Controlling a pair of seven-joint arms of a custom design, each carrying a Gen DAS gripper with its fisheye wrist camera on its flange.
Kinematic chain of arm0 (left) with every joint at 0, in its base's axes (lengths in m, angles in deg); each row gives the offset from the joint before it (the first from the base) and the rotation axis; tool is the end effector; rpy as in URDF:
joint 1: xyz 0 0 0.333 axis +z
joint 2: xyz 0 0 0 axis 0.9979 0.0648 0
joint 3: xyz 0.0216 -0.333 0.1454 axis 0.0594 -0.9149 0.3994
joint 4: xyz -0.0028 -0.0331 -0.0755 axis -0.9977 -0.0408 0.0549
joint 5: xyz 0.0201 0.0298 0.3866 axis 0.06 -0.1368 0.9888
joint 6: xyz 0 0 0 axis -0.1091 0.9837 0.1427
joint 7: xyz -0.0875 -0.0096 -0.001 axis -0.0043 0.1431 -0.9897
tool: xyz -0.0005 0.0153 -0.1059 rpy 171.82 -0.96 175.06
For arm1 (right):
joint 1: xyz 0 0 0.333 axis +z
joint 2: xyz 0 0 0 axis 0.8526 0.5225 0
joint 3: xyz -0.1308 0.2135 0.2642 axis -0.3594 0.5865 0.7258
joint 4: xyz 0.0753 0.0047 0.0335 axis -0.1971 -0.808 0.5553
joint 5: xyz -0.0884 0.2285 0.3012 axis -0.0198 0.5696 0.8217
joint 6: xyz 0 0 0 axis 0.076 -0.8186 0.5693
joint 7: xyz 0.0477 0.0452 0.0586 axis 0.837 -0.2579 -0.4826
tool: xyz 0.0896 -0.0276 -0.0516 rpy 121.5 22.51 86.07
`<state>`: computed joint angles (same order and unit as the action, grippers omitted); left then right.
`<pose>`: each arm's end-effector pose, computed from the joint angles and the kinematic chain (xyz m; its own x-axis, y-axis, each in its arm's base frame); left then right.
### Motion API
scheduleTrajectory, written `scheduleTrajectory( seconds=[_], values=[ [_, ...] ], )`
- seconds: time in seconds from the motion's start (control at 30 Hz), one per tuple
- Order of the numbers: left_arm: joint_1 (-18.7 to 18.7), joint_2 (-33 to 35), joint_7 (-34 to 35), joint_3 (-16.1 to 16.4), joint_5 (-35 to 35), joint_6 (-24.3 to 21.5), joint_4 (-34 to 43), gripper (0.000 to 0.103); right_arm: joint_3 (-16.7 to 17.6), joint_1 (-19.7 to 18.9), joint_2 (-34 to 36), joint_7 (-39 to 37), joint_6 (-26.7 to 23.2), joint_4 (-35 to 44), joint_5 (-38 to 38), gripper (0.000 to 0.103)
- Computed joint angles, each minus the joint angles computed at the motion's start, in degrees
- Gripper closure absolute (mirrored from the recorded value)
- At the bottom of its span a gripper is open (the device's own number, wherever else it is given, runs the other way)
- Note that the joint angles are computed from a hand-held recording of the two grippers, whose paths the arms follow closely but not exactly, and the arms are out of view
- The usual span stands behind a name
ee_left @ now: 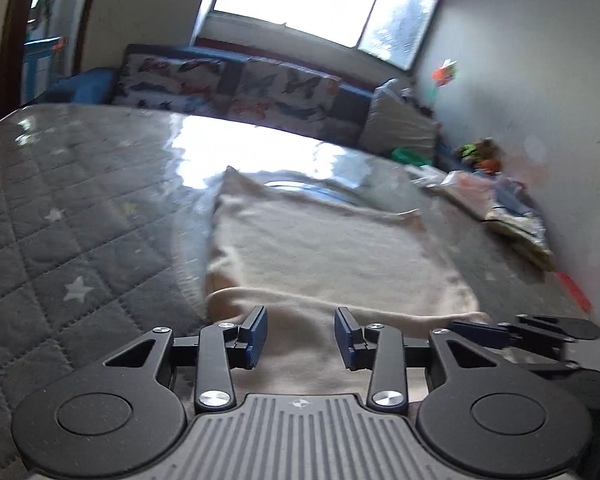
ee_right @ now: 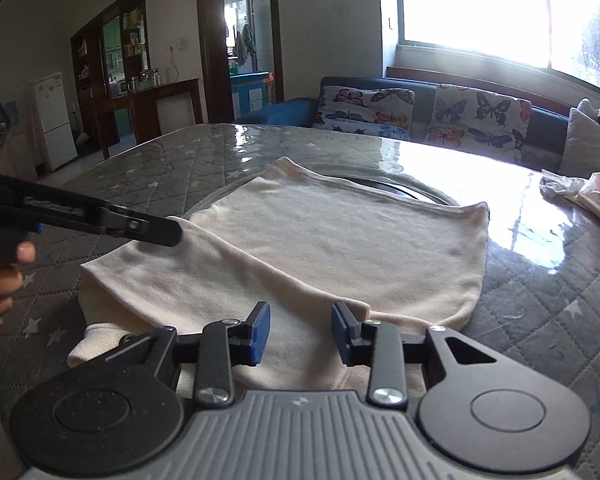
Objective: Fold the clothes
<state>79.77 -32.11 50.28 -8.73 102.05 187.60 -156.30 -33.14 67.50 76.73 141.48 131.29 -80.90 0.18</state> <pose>0.7086 -0.2309 0.4047 -0.1661 -0.9414 0.2935 -0.6584 -0.1157 -0.7437 0.6726 0.2889 0.4026 0.4943 -0.8672 -0.0600 -0.5294 -0.2455 -0.8120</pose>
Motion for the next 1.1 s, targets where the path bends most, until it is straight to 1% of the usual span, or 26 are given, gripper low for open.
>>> scheduleTrajectory(
  seconds=[0.07, 0.1, 0.13, 0.17, 0.23, 0.27, 0.37, 0.4, 0.43, 0.47, 0.5, 0.57, 0.63, 0.67, 0.7, 0.73, 0.8, 0.87, 0.9, 0.93, 1.0, 1.03, 1.07, 1.1],
  values=[
    [0.3, 0.4, -0.7, 0.2, -0.6, -0.5, 0.0, 0.071, 0.6, -0.4, 0.2, 0.0, 0.0, 0.1, -0.1, 0.068],
    [-0.2, 0.0, -1.2, 1.0, -0.8, -0.2, -0.5, 0.076, 1.0, -0.7, 0.4, 0.0, 0.0, 0.2, -0.1, 0.068],
    [-0.7, -0.3, -1.7, 1.9, -0.9, 0.2, -1.0, 0.077, 1.3, -1.0, 0.4, 0.0, 0.0, 0.1, 0.0, 0.067],
    [-1.4, -0.7, -2.3, 3.1, -0.9, 0.2, -1.4, 0.077, 1.6, -1.3, 0.4, 0.0, 0.0, 0.1, -0.1, 0.067],
    [-5.1, -1.7, -3.8, 7.6, -0.6, -0.5, -2.0, 0.077, 2.2, -1.8, 0.4, -0.1, 0.2, -0.1, -0.1, 0.067],
    [-6.1, -2.0, -4.4, 9.0, -0.4, -0.7, -2.2, 0.077, 2.2, -1.8, 0.4, -0.1, 0.5, -0.1, -0.2, 0.067],
    [-6.3, -2.3, -4.9, 9.0, 0.4, 1.1, -2.2, 0.077, 2.0, -1.6, 0.5, 0.3, 0.6, 0.5, -0.4, 0.067],
    [-5.6, -2.2, -4.6, 8.0, 0.8, 1.9, -2.0, 0.077, 2.0, -1.6, 0.7, 0.4, 0.6, 0.8, -0.4, 0.067],
    [-4.4, -1.8, -3.8, 6.3, 1.4, 2.6, -1.4, 0.076, 1.9, -1.4, 0.9, 0.5, 0.5, 1.2, -0.5, 0.067],
    [-4.6, -1.1, -3.1, 6.1, 1.8, 2.6, -0.2, 0.076, 1.6, -1.1, 1.2, 0.6, 0.3, 1.7, -0.5, 0.067],
    [-5.3, -0.4, -2.8, 6.5, 2.0, 1.7, 1.0, 0.075, 1.3, -0.7, 1.5, 0.7, 0.2, 2.3, -0.5, 0.067],
    [-4.8, 1.4, -2.2, 5.5, 1.9, -1.2, 3.9, 0.075, -0.5, 0.8, 1.9, 1.4, -0.6, 3.2, 0.0, 0.065],
    [-6.2, 2.3, -2.9, 7.2, 1.7, -4.2, 5.6, 0.075, -2.4, 2.2, 2.2, 2.3, -1.5, 3.9, 0.8, 0.065],
    [-5.9, 2.5, -3.0, 7.0, 1.7, -4.3, 5.6, 0.075, -2.0, 1.8, 2.2, 2.4, -1.6, 3.8, 1.2, 0.065],
    [-4.7, 2.5, -2.7, 5.8, 1.6, -3.5, 5.1, 0.075, -1.2, 1.0, 2.2, 2.3, -1.5, 3.5, 1.5, 0.065],
    [-4.6, 2.4, -2.6, 5.7, 1.6, -3.4, 5.0, 0.075, -0.2, 0.2, 2.0, 2.2, -1.0, 3.0, 1.7, 0.065],
    [-4.3, 2.2, -2.4, 5.5, 1.7, -3.1, 4.6, 0.075, -0.6, 0.5, 1.5, 2.5, 0.0, 2.3, 2.0, 0.065],
    [-4.9, 2.2, -2.5, 6.0, 1.9, -2.8, 4.6, 0.072, -0.8, 0.6, 1.1, 2.9, 1.0, 1.7, 1.9, 0.064],
    [-5.6, 2.2, -2.7, 6.9, 2.1, -2.5, 4.6, 0.07, -0.7, 0.6, 1.2, 3.0, 1.2, 1.7, 1.6, 0.061],
    [-6.1, 2.4, -2.9, 7.4, 2.2, -2.9, 4.9, 0.07, -1.7, 1.4, 1.1, 3.4, 0.8, 2.0, 1.6, 0.06],
    [-5.9, 2.4, -2.8, 7.3, 2.4, -2.9, 5.0, 0.07, -4.4, 3.4, 1.1, 4.2, -0.3, 2.4, 1.7, 0.06],
    [-6.1, 2.2, -2.9, 7.5, 2.5, -2.7, 4.7, 0.069, -4.7, 3.7, 1.1, 4.2, 0.0, 2.2, 1.6, 0.06],
    [-6.3, 1.9, -3.0, 7.7, 2.6, -2.5, 4.3, 0.069, -4.3, 3.4, 1.1, 4.1, 0.5, 1.9, 1.5, 0.06],
    [-6.4, 1.6, -3.1, 8.0, 2.7, -2.2, 4.0, 0.066, -4.3, 3.4, 0.9, 4.2, 0.7, 1.7, 1.3, 0.058]
  ],
)
